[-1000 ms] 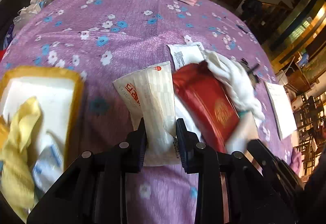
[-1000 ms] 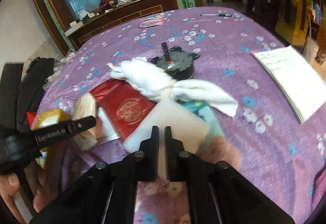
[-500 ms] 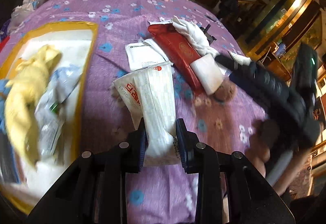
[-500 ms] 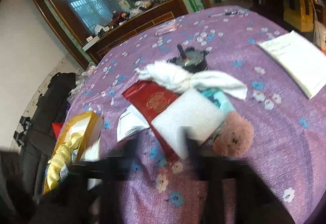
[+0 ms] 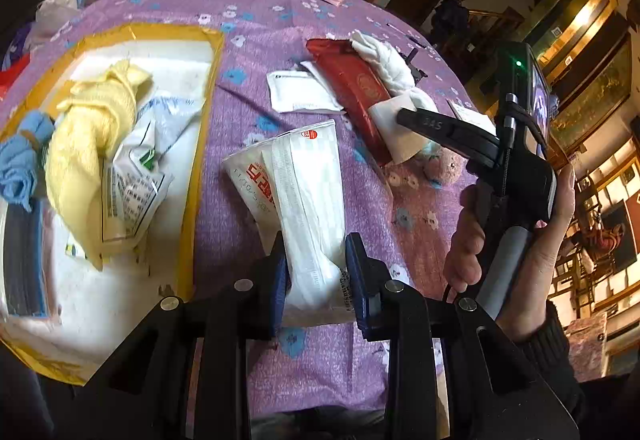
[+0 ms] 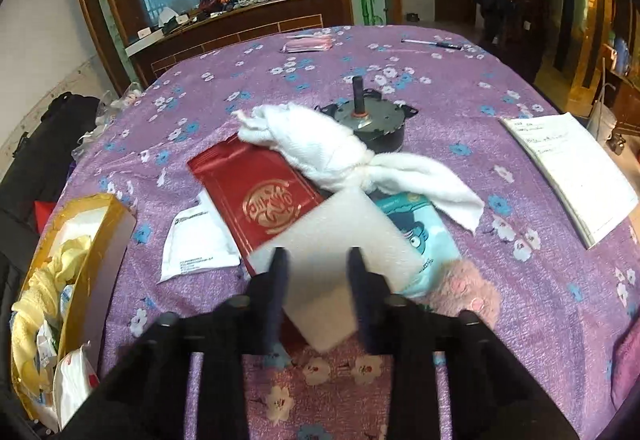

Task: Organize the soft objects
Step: 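Reach right tool toward white foam square while left tool holds tissue packet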

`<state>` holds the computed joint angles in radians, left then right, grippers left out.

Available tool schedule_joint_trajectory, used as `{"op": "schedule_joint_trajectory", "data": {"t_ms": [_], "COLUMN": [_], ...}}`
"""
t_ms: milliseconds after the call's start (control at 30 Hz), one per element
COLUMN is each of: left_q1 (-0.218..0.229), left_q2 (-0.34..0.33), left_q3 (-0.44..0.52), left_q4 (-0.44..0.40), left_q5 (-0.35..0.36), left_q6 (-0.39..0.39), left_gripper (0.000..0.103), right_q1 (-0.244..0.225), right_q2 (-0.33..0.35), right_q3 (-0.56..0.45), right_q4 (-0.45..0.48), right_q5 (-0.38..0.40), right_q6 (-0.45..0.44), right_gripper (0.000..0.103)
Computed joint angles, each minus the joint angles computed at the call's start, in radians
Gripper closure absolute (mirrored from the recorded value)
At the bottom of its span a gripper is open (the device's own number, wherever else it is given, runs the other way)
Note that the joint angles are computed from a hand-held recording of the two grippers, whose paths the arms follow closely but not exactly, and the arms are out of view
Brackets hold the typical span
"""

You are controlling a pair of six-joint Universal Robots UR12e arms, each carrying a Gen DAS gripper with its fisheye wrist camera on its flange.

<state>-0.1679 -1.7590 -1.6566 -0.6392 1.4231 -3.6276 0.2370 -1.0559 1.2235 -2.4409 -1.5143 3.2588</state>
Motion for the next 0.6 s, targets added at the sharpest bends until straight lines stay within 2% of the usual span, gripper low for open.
{"op": "schedule_joint_trajectory", "data": {"t_ms": [67, 133, 200, 300, 467, 600], "left_q1": [-0.002, -0.006, -0.003, -0.008, -0.009, -0.012], "left_q2": [0.005, 0.007, 0.01, 0.015, 0.018, 0.019], "left_q3": [-0.007, -0.008, -0.013, -0.016, -0.019, -0.021], "left_q4": [0.007, 0.007, 0.013, 0.019, 0.02, 0.018], "left_q5": [0.002, 0.013, -0.003, 0.011, 0.0, -0.006], "left_q6": [0.004, 0.006, 0.0, 0.008, 0.01, 0.015], "left_gripper": [0.076, 0.076, 0.076, 0.076, 0.076, 0.076], "right_q1": [-0.007, -0.015, -0.023, -0.031, -0.061, -0.08], "right_q2": [-0.004, -0.011, -0.021, -0.049, -0.096, -0.106], "right_q3": [0.003, 0.016, 0.03, 0.075, 0.155, 0.17], "right_q4": [0.002, -0.011, -0.011, -0.065, -0.149, -0.131], "right_q5": [0.019, 0.036, 0.061, 0.106, 0.243, 0.315], "right_q6": [0.006, 0.014, 0.027, 0.035, 0.071, 0.106], "right_gripper": [0.1, 0.103, 0.103, 0.103, 0.102, 0.101]}}
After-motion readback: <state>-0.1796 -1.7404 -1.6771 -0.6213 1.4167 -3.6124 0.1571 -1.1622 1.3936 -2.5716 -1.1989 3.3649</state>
